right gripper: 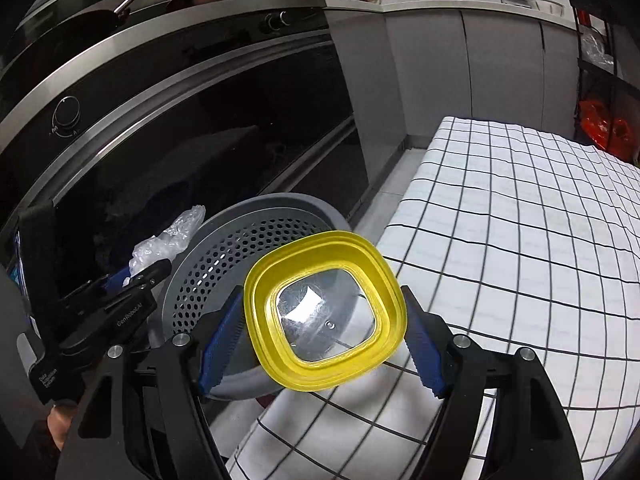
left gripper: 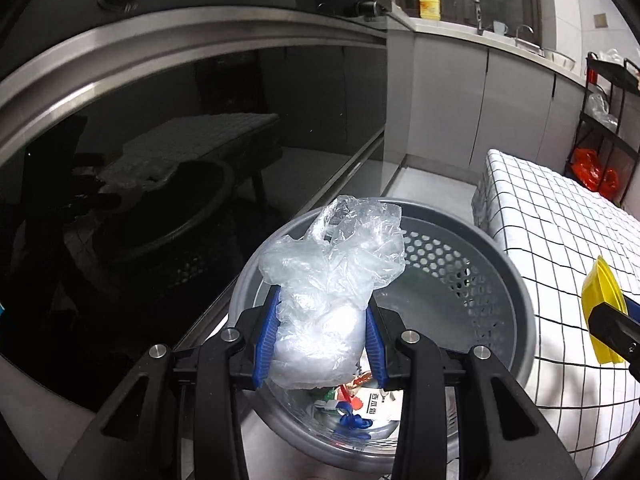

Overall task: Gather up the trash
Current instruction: 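Carry the yellow container and plastic bag over the basket with both grippers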

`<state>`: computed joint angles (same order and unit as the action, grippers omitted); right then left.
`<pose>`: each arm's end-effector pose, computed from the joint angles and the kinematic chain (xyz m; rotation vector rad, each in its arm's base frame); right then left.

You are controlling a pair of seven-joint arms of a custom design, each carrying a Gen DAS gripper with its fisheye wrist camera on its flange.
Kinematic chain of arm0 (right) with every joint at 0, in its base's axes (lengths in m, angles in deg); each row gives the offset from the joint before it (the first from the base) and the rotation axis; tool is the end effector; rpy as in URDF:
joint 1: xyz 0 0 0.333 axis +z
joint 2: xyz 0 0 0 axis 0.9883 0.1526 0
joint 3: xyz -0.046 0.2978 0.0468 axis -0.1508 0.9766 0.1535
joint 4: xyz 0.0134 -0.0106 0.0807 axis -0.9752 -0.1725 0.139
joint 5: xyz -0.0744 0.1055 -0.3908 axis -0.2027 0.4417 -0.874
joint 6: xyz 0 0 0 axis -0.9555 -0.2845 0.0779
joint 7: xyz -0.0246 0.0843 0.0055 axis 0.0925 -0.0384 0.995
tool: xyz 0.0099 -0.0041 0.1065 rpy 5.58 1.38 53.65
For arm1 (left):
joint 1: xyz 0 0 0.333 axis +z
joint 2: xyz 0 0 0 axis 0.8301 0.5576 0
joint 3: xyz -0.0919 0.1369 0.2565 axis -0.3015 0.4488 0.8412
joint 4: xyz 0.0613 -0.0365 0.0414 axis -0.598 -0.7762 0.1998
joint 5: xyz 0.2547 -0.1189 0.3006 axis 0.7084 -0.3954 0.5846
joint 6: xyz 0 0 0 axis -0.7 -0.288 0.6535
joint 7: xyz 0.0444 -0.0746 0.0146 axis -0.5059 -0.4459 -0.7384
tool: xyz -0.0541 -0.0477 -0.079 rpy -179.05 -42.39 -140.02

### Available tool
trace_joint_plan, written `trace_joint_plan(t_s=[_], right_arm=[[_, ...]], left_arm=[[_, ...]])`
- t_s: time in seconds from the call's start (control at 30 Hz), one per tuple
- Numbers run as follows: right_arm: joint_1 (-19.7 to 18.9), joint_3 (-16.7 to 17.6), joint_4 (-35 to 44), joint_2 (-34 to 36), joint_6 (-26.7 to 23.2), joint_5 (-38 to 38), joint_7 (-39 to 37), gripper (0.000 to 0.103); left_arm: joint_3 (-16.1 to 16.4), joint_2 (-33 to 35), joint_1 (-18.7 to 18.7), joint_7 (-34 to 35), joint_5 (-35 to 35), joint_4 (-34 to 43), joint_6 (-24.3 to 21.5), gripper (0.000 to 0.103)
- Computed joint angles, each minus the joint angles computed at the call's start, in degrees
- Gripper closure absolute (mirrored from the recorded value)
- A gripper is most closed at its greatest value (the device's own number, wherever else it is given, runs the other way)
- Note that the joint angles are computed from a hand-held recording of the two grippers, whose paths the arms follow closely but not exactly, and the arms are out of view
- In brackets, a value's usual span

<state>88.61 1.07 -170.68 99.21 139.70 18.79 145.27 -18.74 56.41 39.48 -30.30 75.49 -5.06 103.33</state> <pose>0.6825 0.1780 0.4742 -1.6968 1.6176 -0.4178 0.7085 -0.2002 0.4721 -1.7192 1.6685 -0.6950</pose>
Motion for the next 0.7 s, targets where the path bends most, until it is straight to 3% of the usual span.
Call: trace_joint_plan(t_s=[0.3, 0.7], right_arm=[[1.46, 0.06, 8.33, 5.86, -4.05, -2.2, 0.05, 0.031], [2.56, 0.37, 13.72, 10.07, -4.92, -3.51, 0.26, 0.03]], left_arm=[[-1.54, 0.64, 2.05, 4.97, -5.0, 0.27, -0.28, 0.065], [-1.99, 0.83, 3.35, 9.86, -12.07, 0.28, -0.24, 0.06]])
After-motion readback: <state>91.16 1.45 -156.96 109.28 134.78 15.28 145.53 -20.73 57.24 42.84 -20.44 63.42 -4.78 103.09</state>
